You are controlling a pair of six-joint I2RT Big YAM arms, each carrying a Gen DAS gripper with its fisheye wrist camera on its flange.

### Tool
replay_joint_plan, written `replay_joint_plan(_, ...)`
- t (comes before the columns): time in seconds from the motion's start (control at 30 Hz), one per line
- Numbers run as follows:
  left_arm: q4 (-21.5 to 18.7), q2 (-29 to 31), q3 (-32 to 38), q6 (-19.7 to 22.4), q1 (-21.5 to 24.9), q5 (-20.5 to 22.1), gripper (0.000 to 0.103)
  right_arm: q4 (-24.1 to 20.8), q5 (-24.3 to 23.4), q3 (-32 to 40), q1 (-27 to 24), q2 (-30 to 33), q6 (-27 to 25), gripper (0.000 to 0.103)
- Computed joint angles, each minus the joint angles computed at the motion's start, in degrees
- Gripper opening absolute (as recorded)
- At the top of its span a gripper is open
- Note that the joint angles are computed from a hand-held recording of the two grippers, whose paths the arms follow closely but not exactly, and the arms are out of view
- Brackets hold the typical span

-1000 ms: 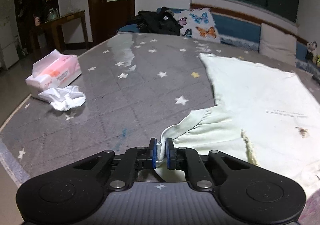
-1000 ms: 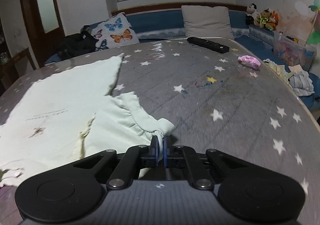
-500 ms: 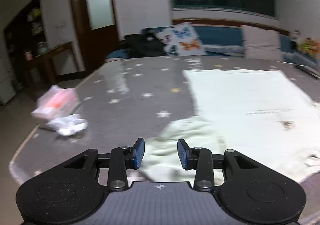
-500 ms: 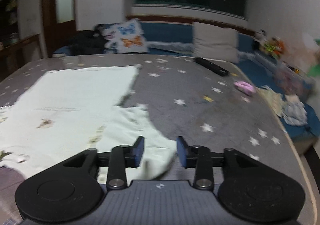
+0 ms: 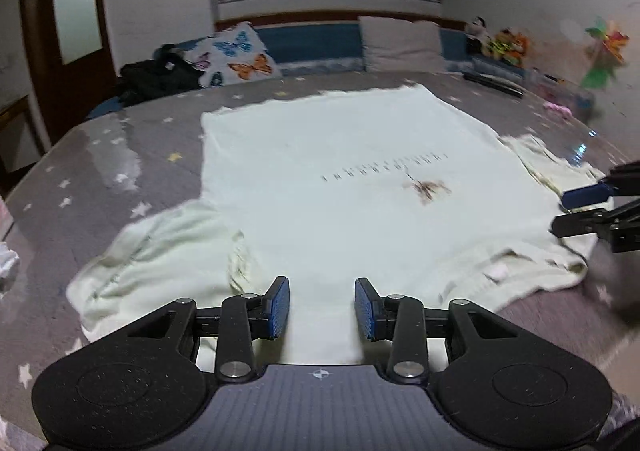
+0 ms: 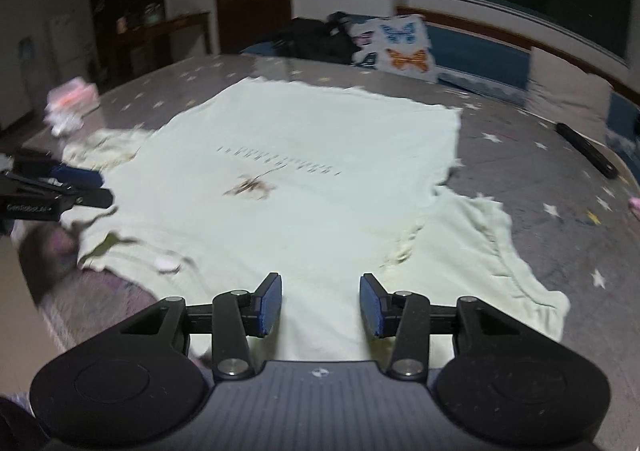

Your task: Fold clothes

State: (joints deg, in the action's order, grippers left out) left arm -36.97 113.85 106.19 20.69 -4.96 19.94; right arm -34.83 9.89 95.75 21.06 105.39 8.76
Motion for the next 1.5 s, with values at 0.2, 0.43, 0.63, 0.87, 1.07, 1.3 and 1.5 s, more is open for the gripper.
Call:
replay_joint_plan(0.2,-0.9,-1.3,-2.1,4.1,1.0,1.6,0.039,-0.7,-1.9,-2.9,1.1,-1.9,-1.1,0.047)
replay_joint_plan(0.43,0.7,-1.9,-1.5,2.2,0.3,1.7,0.046,1.1,-3.5,-5.7,-0.2,-5.3,3.0,0.049)
replay_joint_plan(0.63,-0.2,0.0,2.3,0.2,-2.5,2.7,0.059,3.5,5.5,-9.8,-2.8,-8.0,10.4,0.05)
replay_joint_plan(0.87,-3.4,3.3,7.7,-0.4,-6.7,2.7,0.067,5.5,8.9,-13.7,-6.4,-9.8,20.9,0.049)
replay_joint_plan(1.07,-7.0,6.7,13.2,-0.4,-9.9,2.2,0.069,8.9,4.7,-14.9,-8.5,-9.4,26.1,0.043)
replay_joint_plan(1.3,-11.4,10.6,19.3,-0.1,-13.1,1.5,0.07,11.8,1.7,-17.3,-9.8,-10.1,30.5,0.011)
replay_joint_plan(1.5,-14.2,13.5,23.2,-0.4,-15.2,1.4,0.07,15.1,0.5,-19.4,-10.7,-11.7,31.9,0.004)
